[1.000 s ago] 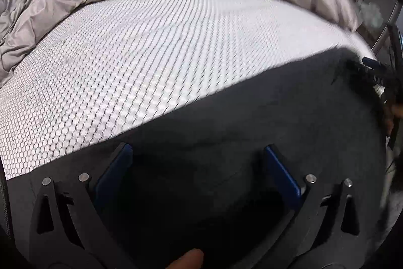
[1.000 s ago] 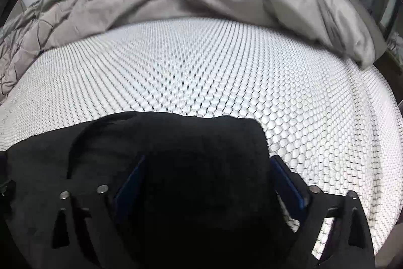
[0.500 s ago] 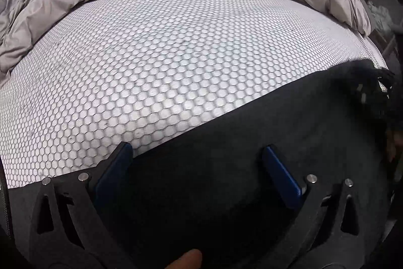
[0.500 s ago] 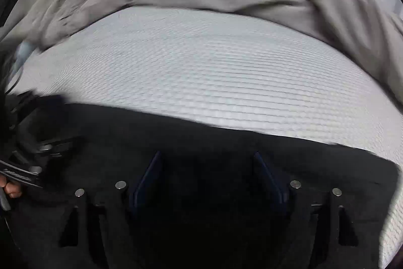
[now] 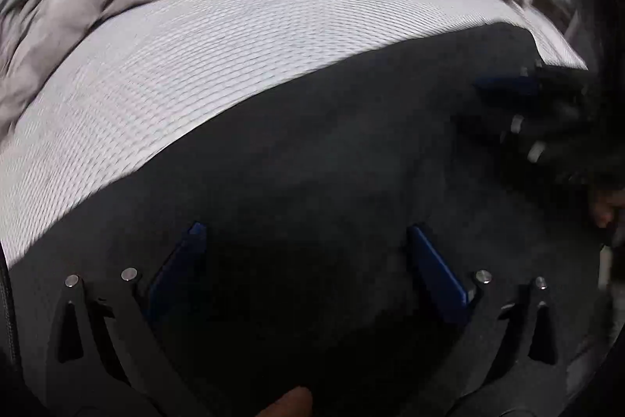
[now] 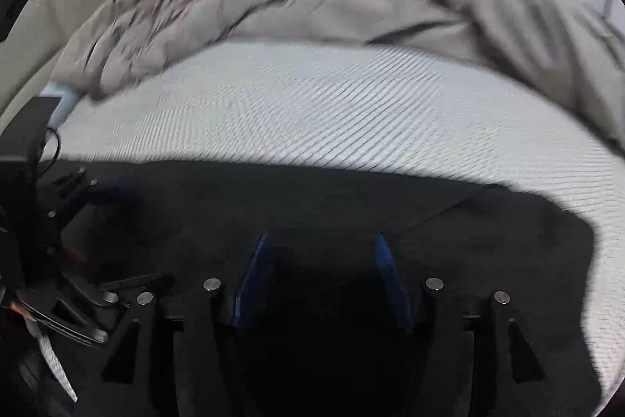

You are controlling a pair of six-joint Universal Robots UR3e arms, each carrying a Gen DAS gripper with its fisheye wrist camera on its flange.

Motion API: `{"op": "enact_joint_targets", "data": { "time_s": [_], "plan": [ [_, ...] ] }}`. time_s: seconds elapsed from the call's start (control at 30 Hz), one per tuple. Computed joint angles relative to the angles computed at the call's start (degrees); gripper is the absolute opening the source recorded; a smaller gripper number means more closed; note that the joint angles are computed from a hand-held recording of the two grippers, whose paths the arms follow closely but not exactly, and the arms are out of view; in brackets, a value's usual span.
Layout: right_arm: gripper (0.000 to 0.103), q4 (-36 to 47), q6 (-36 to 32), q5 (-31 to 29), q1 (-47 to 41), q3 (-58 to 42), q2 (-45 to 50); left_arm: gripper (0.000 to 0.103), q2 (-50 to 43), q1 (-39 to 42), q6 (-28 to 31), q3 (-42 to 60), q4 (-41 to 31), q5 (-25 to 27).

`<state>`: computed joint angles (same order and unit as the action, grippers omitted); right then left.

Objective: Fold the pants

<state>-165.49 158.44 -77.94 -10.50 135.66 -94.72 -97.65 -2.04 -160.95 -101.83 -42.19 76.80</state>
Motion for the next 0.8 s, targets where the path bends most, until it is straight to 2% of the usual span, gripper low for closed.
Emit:
{"op": "enact_joint_targets", "data": {
  "time_s": [0.07, 0.17, 0.23, 0.3, 0.33, 0.4, 0.5, 0.53, 0.57, 0.63, 0.7, 0.73, 0.77, 0.8],
  "plan": [
    [0.060, -8.7, -4.0, -5.1, 2.7, 2.3, 4.2, 0.103, 4.5, 5.0, 2.3, -3.9, -0.7, 0.8],
    [0.070, -9.9, -4.2, -6.5, -1.5, 3.9, 2.7, 0.103, 12.1, 15.8, 6.6, -13.4, 1.1, 0.8],
    [0.071, -13.0, -4.5, -10.5, -4.2, 7.4, 0.0, 0.103, 18.2, 24.1, 10.1, -18.4, -0.5, -1.2],
    [0.071, -13.0, -4.2, -7.7, -8.3, 9.5, -2.2, 0.103, 24.0, 30.2, 13.1, -21.9, -2.5, -2.9],
    [0.072, -9.5, -5.1, -6.6, -10.4, 10.6, -7.0, 0.102, 27.3, 32.7, 14.5, -23.1, -4.5, -4.0],
    [0.072, -7.4, -4.3, -7.5, -8.7, 11.3, -10.6, 0.102, 33.3, 35.9, 17.1, -24.1, -10.0, -7.8],
    [0.074, 3.1, -4.8, 1.1, -7.6, 11.0, -19.8, 0.102, 41.5, 35.1, 18.9, -25.8, -16.3, -13.3],
    [0.079, 3.6, -3.4, 2.7, -4.5, 10.2, -19.7, 0.102, 45.0, 33.6, 18.5, -26.1, -20.1, -14.2],
    [0.081, 3.0, -1.9, 2.6, -0.1, 8.5, -17.2, 0.102, 46.1, 31.0, 16.9, -27.2, -20.5, -15.3],
    [0.081, 0.6, 0.7, 0.7, 7.3, 6.3, -11.6, 0.102, 45.1, 25.1, 13.7, -29.1, -19.5, -13.5],
    [0.081, -1.5, 2.5, -3.7, 14.8, 4.4, -4.9, 0.102, 43.4, 20.0, 10.9, -33.2, -11.4, -7.3],
    [0.081, -3.5, 1.9, -7.0, 17.4, 3.7, -0.9, 0.102, 46.0, 20.3, 12.4, -34.5, -12.8, -7.3],
    [0.081, -6.6, 0.4, -9.5, 18.8, 4.4, 1.5, 0.102, 49.4, 23.1, 14.9, -34.3, -17.3, -8.9],
    [0.081, -9.4, -0.1, -9.3, 19.0, 6.3, 1.4, 0.102, 53.0, 26.4, 17.7, -33.5, -23.0, -10.3]
  ]
}}
